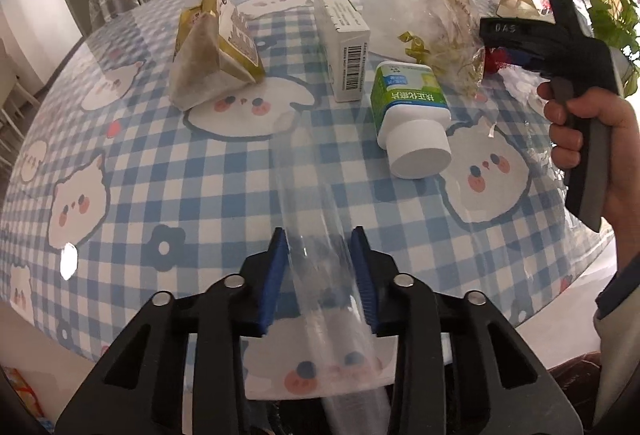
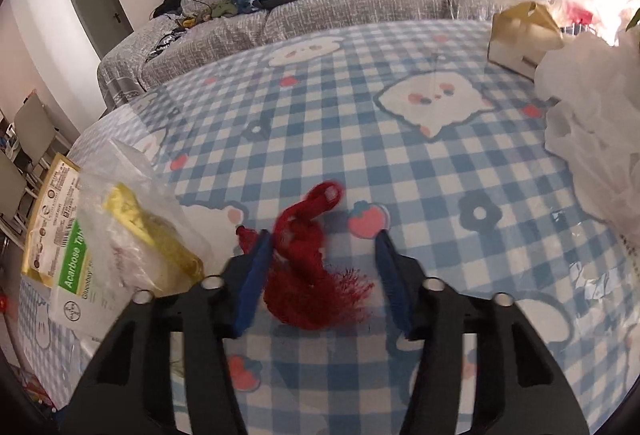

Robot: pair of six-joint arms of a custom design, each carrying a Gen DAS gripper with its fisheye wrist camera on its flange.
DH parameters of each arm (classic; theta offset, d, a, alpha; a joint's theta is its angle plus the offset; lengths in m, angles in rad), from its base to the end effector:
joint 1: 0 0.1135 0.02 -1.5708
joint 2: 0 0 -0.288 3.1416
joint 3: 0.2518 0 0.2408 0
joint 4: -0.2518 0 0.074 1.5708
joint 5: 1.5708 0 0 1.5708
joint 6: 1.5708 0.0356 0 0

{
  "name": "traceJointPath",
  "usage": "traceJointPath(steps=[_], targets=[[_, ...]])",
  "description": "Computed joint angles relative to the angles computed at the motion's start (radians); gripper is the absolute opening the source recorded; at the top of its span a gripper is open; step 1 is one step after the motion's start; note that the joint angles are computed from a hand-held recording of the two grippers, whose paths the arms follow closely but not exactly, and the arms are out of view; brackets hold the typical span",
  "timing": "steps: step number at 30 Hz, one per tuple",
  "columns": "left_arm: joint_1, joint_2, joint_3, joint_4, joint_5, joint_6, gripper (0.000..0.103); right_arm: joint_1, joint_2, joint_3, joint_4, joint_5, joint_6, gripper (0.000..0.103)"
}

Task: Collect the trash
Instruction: 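Grasp the clear plastic tube with the left tool while the right tool grasps the red mesh bag, then lift the clear tube and red mesh bag and carry them over the bin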

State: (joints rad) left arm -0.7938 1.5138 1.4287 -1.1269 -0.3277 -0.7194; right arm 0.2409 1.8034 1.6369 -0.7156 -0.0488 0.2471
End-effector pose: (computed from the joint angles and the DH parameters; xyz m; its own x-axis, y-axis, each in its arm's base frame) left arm 0.2037 -0.1908 0.3401 -0.8864 0.0117 -0.4627 0.0156 0.9999 -0.0047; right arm 0.3841 0.0961 0.3297 -0.7927 0.0568 -0.6070 -0.0768 0.9784 0.1920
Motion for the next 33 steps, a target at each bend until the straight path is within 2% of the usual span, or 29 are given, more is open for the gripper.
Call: traceJointPath(steps=[1, 3, 7, 18, 33], targets=[[0.001, -0.001, 0.001, 0.000, 0.005, -0.003, 0.028, 0.002, 0.001, -0.001, 0.003, 0.005, -0.003, 0.031], [0.005, -0.007, -0.003, 0.007, 0.015, -0.008, 0.028, 0.003, 0.003, -0.001, 0.001, -0.002, -0.014, 0.021], [0.005, -0.018, -0.016, 0.018, 0.019, -0.013, 0.027, 0.002, -0.006, -0.022, 0.020, 0.013, -0.023, 0.015], [-0.010, -0.026, -0.016, 0.017, 0.007, -0.025, 0.027, 0.018, -0.049, -0.033, 0.011, 0.041, -0.022, 0.015], [-0.057, -0.089, -0.006, -0.054, -0.026, -0.083, 0.027, 0.052, -0.136, -0.068, -0.034, 0.078, 0.005, 0.015]])
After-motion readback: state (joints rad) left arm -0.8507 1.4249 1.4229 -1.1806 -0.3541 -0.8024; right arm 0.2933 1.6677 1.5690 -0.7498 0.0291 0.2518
